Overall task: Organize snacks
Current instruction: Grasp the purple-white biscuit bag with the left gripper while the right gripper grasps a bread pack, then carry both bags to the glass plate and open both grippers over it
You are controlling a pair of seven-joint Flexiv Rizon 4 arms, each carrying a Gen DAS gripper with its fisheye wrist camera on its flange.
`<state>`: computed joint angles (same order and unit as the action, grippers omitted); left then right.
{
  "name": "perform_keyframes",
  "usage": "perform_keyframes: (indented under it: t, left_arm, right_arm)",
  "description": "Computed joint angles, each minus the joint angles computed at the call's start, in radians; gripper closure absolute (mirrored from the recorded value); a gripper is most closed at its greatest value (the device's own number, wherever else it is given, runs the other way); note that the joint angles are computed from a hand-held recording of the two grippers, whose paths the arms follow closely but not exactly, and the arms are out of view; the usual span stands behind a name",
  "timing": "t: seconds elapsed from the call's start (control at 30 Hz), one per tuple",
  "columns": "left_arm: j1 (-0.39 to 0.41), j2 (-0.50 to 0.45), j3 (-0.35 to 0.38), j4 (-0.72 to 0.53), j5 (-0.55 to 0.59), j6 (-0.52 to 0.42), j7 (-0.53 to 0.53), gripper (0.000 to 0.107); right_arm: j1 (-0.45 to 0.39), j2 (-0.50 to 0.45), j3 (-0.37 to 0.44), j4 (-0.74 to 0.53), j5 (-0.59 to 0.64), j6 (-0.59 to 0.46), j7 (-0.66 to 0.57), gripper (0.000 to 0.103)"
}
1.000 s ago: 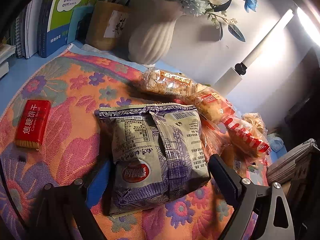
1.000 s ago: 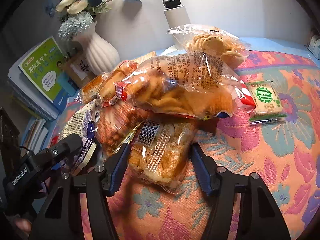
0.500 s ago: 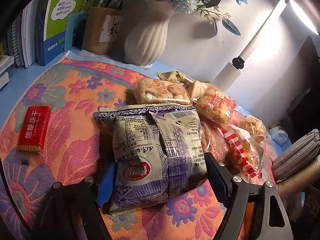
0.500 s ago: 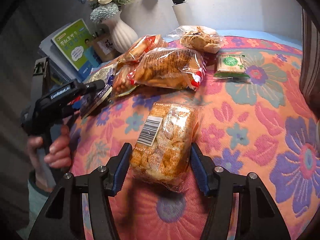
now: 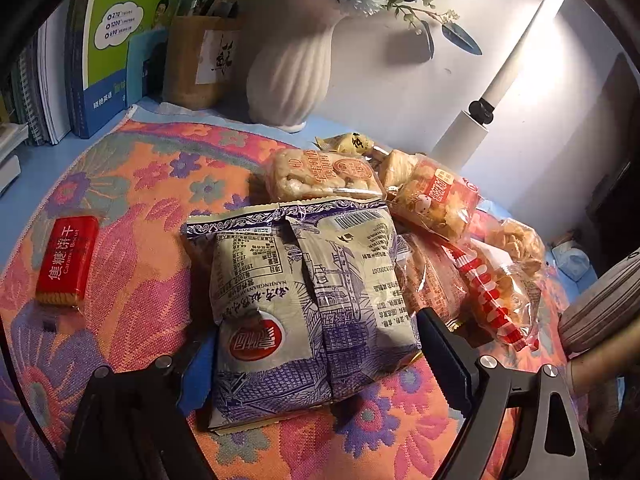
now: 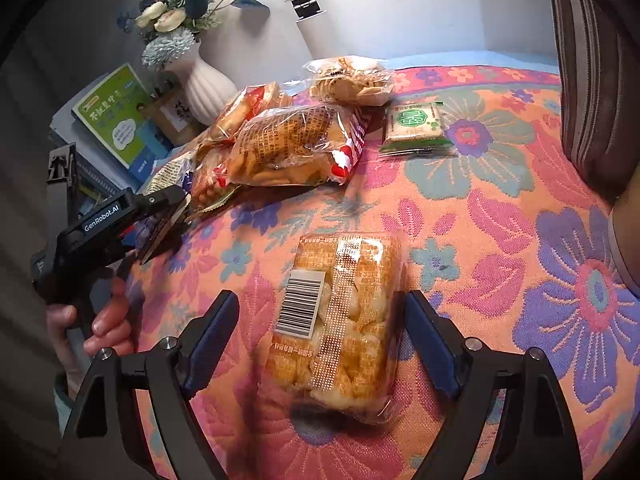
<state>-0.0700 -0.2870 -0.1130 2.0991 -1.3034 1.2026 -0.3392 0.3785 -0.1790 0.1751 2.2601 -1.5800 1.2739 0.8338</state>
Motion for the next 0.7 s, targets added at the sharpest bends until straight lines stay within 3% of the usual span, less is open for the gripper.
perform_keyframes:
  t: [0.1, 0.13, 0.17, 0.2, 0.4, 0.7]
  left_arm:
    - [-0.002, 0.002, -0.003, 0.001, -0.028, 0.013, 0.025, 0.029]
    - [-0.004, 0.003, -0.004, 0.002, -0.037, 0.017, 0.034, 0.030]
    - [-0.008, 0.005, -0.005, 0.004, -0.053, 0.026, 0.049, 0.032]
    - [-0.013, 0.007, -0.006, 0.005, -0.068, 0.036, 0.063, 0.032]
    - [-0.091, 0.055, -0.003, 0.028, -0.303, 0.124, 0.286, 0.034]
    - [-0.182, 0.251, 0.054, 0.216, -0.367, -0.004, 0.337, 0.034]
  right_arm:
    - [0.049, -0.007, 0.026, -0.007, 0.152, -0.104, -0.135, 0.021]
    - [0.066, -0.005, 0.032, -0.007, 0.198, -0.141, -0.170, 0.031]
    - [0.081, -0.002, 0.035, -0.007, 0.233, -0.175, -0.195, 0.049]
    - [0.090, -0.001, 0.032, -0.006, 0.247, -0.185, -0.205, 0.054]
    - [0.056, 0.030, -0.002, 0.031, 0.079, -0.052, -0.077, 0.058]
    - [0.028, 0.159, 0.052, 0.128, 0.057, -0.036, -0.035, 0.058]
